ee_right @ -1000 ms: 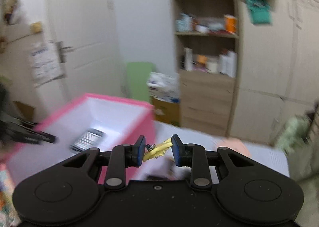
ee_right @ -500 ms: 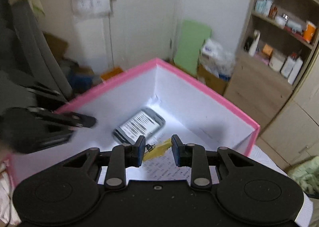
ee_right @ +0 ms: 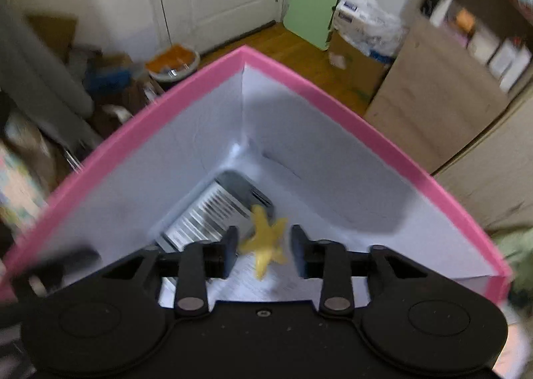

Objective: Organize rigid objects
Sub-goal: 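Carry the yellow starfish into the pink box and open the right tool, then grasp the black power bank with the right tool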

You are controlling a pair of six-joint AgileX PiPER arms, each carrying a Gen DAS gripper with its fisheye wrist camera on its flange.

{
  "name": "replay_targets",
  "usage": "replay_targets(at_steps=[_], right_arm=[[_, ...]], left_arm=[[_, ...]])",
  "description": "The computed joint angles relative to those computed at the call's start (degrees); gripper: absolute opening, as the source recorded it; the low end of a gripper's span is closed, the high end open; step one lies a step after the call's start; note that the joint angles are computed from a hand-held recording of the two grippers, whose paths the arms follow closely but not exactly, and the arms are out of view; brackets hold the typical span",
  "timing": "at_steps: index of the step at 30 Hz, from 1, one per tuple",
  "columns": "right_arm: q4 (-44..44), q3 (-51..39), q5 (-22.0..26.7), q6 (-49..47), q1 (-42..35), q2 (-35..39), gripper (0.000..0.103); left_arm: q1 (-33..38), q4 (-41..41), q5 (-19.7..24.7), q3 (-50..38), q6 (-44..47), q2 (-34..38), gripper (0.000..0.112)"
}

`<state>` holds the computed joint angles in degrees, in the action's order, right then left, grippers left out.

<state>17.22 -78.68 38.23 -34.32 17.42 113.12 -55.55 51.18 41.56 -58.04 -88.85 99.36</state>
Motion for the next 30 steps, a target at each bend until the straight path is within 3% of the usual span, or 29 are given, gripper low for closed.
replay_targets(at_steps=[4,8,15,17,22,26,30], right_arm=[[16.64,3.74,1.64,-10.79,-5.59,-3.05,0.046],[31.66,13.42,5.21,-26.85,-13.72,-10.88,0.046],[41.49,28.28,13.09,-43.08,-28.82,-25.51,0.046],[44.29,32.46,16.02,-49.01,-35.71,-29.57,0.046],[57.31,47.65,17.62,-71.75,-56.58,-40.89,0.047],[58.63,50.87,17.46,-77.99,-66.25,-37.64,0.047],[63.76,51.81,10.46,-83.34,-64.11,-28.75,0.047]], left_arm=[[-0.10,-0.12,0.21,-0.37,0.17,0.26,0.004],[0.07,-0.15,0.10,-0.54,0.27,0.42,0.004],[0.37,0.50,-1.13,0.55,-1.26,-0.14,0.004],[0.50,0.78,-1.49,0.86,-1.68,-0.27,0.004],[0.56,0.95,-1.70,1.12,-1.82,-0.37,0.004],[0.54,0.94,-1.66,1.13,-1.63,-0.42,0.004],[0.59,1.05,-1.81,1.18,-2.14,-0.44,0.004]])
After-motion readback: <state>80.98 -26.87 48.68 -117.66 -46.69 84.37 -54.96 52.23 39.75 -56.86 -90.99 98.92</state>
